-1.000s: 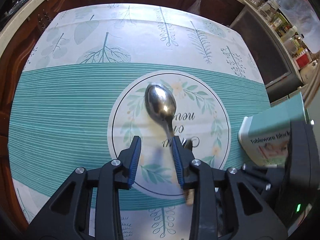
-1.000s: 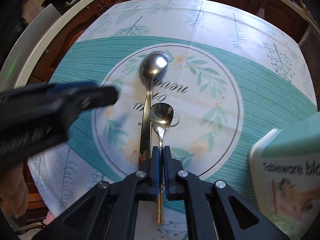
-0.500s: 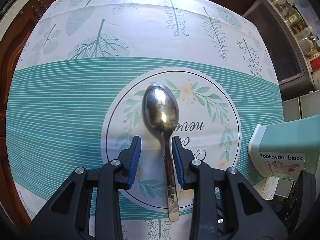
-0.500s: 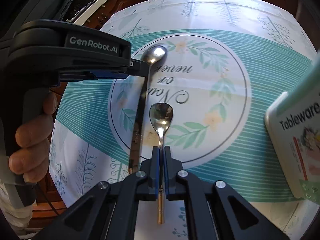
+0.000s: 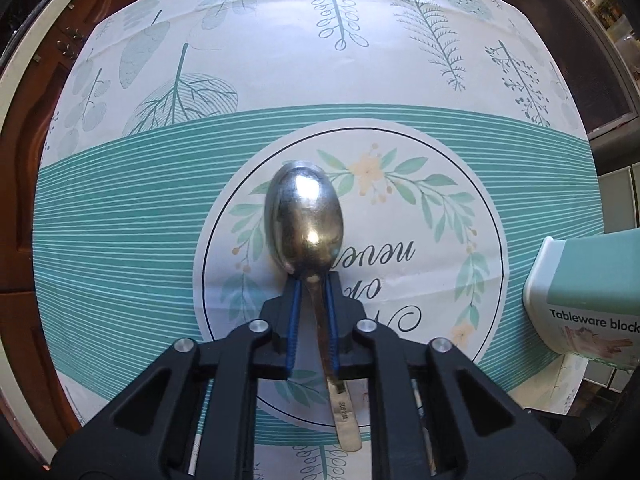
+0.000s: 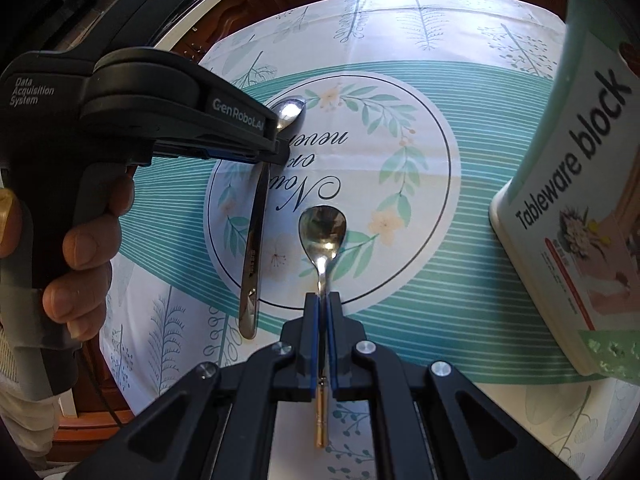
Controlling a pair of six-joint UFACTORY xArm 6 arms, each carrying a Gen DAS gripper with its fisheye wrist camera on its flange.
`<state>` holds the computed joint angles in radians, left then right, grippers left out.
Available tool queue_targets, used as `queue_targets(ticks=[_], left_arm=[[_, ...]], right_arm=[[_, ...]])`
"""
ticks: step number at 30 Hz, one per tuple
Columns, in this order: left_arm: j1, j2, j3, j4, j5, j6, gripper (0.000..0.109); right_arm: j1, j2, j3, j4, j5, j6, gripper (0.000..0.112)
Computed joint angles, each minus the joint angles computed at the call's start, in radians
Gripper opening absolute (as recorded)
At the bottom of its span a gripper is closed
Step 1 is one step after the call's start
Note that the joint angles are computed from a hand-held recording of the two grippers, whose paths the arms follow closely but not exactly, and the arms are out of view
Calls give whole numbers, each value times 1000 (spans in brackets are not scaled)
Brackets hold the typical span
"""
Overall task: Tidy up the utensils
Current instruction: 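Close the right tool on the small spoon while the left tool closes on the large spoon, then lift both spoons with both tools toward the green holder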
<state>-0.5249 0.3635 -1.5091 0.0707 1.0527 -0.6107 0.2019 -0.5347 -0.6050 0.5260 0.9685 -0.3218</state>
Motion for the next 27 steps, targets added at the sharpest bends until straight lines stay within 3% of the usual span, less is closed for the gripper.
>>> queue_targets(ticks=[6,10,17,23,27], left_arm=[[-1,-38,71,-2,-87,-29,5],[-5,-167,234,42,-199,-76,5],[-51,-463,502,247,-366,-261,5],[-149,-626,574,482,-355,-449,5],[-208,-691,585,565,-321,-508,5]], right_arm=[[-17,-21,9,20,6,-17,4],[-38,-67,30,49,-1,-54,4],[-79,-220,109,147,-30,-165,4],[-120,-411,195,254,-62,-254,4],[-163,-491,216,295,-63,-290,4]])
